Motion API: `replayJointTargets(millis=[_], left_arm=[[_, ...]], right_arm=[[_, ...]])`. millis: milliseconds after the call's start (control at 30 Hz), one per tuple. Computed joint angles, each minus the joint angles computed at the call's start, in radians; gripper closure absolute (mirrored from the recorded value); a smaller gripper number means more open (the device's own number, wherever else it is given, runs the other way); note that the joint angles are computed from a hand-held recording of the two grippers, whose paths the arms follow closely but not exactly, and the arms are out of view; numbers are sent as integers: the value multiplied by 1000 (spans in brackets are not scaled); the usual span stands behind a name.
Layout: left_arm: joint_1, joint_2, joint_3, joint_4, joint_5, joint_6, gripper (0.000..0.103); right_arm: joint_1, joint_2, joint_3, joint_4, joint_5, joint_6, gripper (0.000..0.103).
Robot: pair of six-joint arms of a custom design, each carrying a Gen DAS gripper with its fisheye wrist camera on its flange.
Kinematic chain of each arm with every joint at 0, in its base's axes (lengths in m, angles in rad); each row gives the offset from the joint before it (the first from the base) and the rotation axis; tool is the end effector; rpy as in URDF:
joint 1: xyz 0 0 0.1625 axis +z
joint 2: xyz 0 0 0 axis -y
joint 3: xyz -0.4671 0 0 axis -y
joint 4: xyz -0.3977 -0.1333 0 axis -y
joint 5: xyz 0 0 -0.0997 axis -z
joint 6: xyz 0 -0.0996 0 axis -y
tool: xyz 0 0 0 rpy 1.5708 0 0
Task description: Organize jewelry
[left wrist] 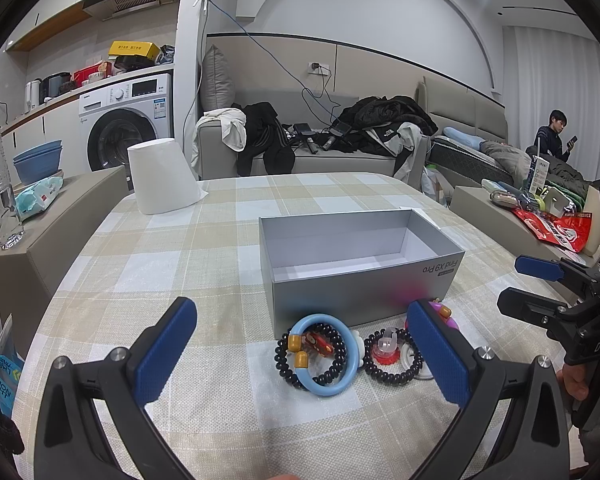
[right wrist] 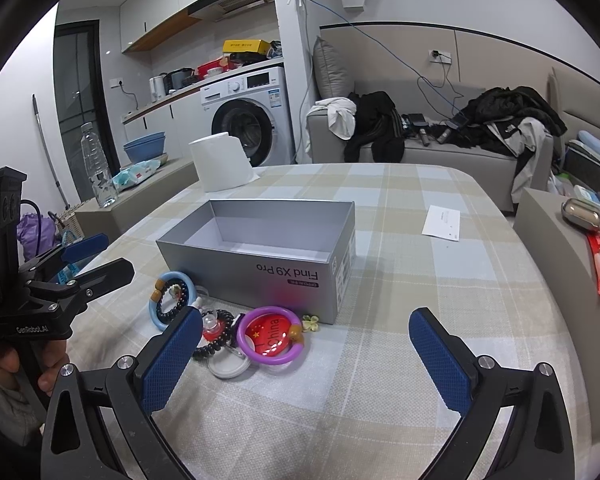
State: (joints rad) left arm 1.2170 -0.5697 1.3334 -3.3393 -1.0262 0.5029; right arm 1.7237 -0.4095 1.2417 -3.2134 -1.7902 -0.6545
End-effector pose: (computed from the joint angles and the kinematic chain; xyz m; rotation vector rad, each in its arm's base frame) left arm -0.1058 -0.8201 0.1779 0.6276 2.2147 -1.1993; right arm 0.2376 -0.8086 0.0597 0.8947 -2.4025 0.9941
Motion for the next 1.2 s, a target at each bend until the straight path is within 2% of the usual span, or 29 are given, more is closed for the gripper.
replayJointTargets(millis=[433, 667, 800, 967, 1200], left_arm=[[-1, -1, 1, -1, 2, 0, 1], [5, 5, -1, -2, 4, -3, 1], [7, 12, -18, 18, 34, -7, 1], [6, 1, -19, 70, 39, -40, 1], [6, -8, -13, 113, 23, -55, 1]], right_arm=[[0, -1, -1, 7, -5, 5, 0], [5, 5, -21, 43, -41, 21, 0], [10, 11, -60, 142, -89, 78, 0], [-2, 4, -112, 336, -33, 153, 0], [1, 29, -171, 469, -34, 163, 20]])
